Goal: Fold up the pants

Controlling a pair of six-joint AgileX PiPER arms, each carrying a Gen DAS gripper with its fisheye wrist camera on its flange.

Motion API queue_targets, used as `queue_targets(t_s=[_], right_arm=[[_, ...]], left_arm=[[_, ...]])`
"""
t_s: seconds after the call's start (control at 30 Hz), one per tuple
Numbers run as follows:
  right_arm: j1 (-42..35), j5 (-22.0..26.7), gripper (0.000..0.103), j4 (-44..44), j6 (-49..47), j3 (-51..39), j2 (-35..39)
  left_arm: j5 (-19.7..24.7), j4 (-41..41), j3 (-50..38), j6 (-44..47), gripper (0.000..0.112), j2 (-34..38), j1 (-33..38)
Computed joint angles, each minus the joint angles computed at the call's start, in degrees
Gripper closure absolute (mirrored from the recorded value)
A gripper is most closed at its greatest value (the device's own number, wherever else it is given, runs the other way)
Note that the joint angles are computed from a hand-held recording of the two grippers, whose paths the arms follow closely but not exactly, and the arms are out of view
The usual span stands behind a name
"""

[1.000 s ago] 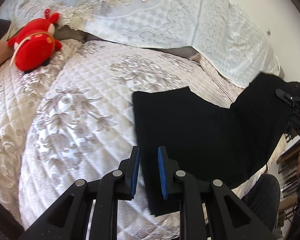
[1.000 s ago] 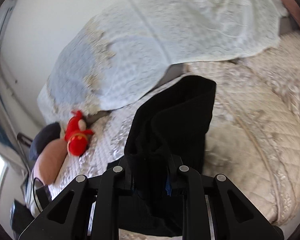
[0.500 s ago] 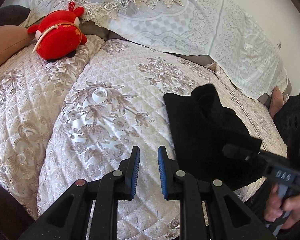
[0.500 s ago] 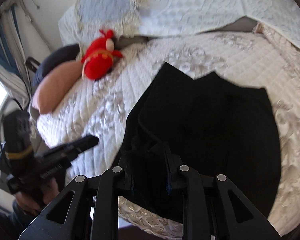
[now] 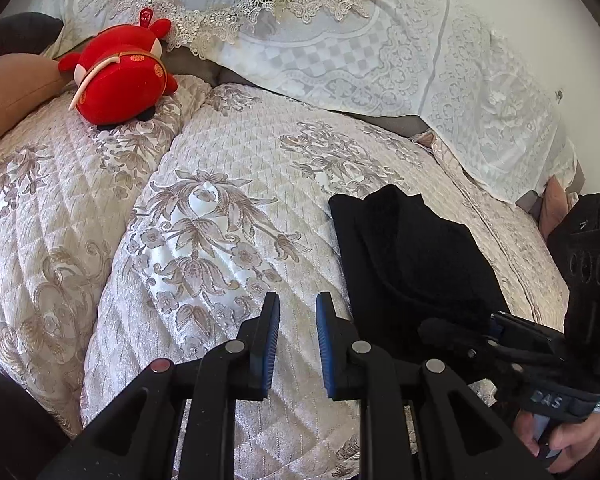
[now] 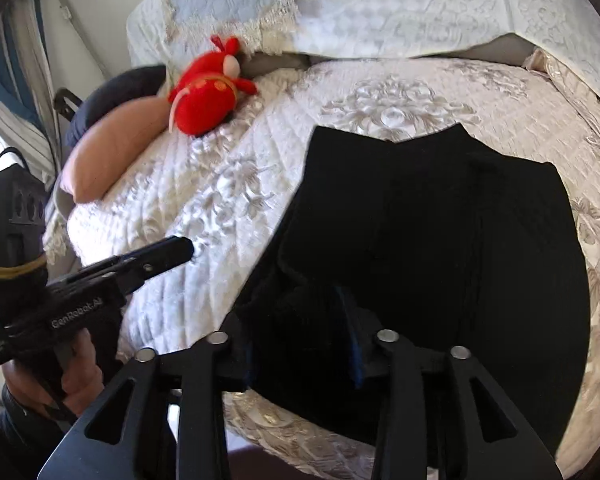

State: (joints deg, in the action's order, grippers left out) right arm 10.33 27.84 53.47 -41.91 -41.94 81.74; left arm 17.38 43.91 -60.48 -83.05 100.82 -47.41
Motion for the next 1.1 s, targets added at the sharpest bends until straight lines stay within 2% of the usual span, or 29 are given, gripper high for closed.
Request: queue_targets(t_s=[0.03,0.1,0.2,0.3,0.37,0.4,0.43,0.47,0.53,0.6,0.67,0.7,0.77,0.83,0.97,1.1], right_arm=[[-1.00,1.80,0.050,2.44,-2.95,0.29,-0.51],[-4.44,6.98,0.050,9.08,-10.53,1.63,-2.25],[-8.78,9.96,0.050,13.04,-14.99,4.32,-7.20],[-17.48,13.59,0.050,16.28,-19.07,7.21,-11.70],[-21.55,12.47,0.050,14.04,-17.07,7.89,-12.79],[-22.92,10.88,0.058,12.24,-15.78,8.23,-12.32],[-23.26,8.97,0.071,9.98,-13.53,8.27,-11.00],[-22.87,7.13,0.075,6.72,-10.08,8.14,-9.29],[-22.44,7.16,0.080,2.54,-7.13,7.41,-5.01],[-22.99,7.97,0.080,4.91,-11.03,8.02,-5.58],[-26.13,12.95,0.080,8.93,-15.84,6.69,-5.22],[-26.98,13.04,0.080,9.70,-16.44,5.78,-4.75],[-26.83,9.55,0.080,7.55,-13.66,2.68,-3.26],[-26.97,7.42,0.080,5.88,-11.42,-0.30,-1.06],[-28.01,7.05,0.080,5.78,-12.40,-7.82,5.82],[-26.53,8.30,0.080,-1.75,-8.62,-14.72,13.20]], left_arm=[[0.15,0.14,-0.07,0.01,0.092,-0.25,-0.10],[0.71,0.08,-0.58,0.44,0.092,-0.55,-0.39],[1.43,-1.03,-2.09,2.23,0.092,-0.42,-0.94],[1.24,-4.20,-4.56,6.16,0.092,0.68,-1.42],[1.19,-7.28,-7.30,10.14,0.092,2.25,-1.96],[1.31,-8.79,-9.09,12.27,0.092,3.30,-2.37],[1.47,-9.82,-10.59,13.80,0.092,4.19,-2.80],[1.66,-11.54,-12.52,16.20,0.092,5.27,-3.16],[2.28,-14.49,-16.35,20.32,0.092,7.44,-3.70],[3.59,-17.15,-20.11,24.04,0.092,9.55,-3.91],[6.14,-19.33,-24.66,27.43,0.092,12.03,-3.97],[8.60,-20.19,-28.02,29.06,0.092,13.93,-4.06],[12.87,-21.15,-34.01,30.83,0.092,17.48,-4.06],[13.87,-23.95,-38.16,33.64,0.092,20.27,-3.37],[16.93,-27.53,-45.94,37.56,0.092,25.97,-2.45],[20.00,-30.77,-49.61,40.28,0.092,29.91,-1.32]])
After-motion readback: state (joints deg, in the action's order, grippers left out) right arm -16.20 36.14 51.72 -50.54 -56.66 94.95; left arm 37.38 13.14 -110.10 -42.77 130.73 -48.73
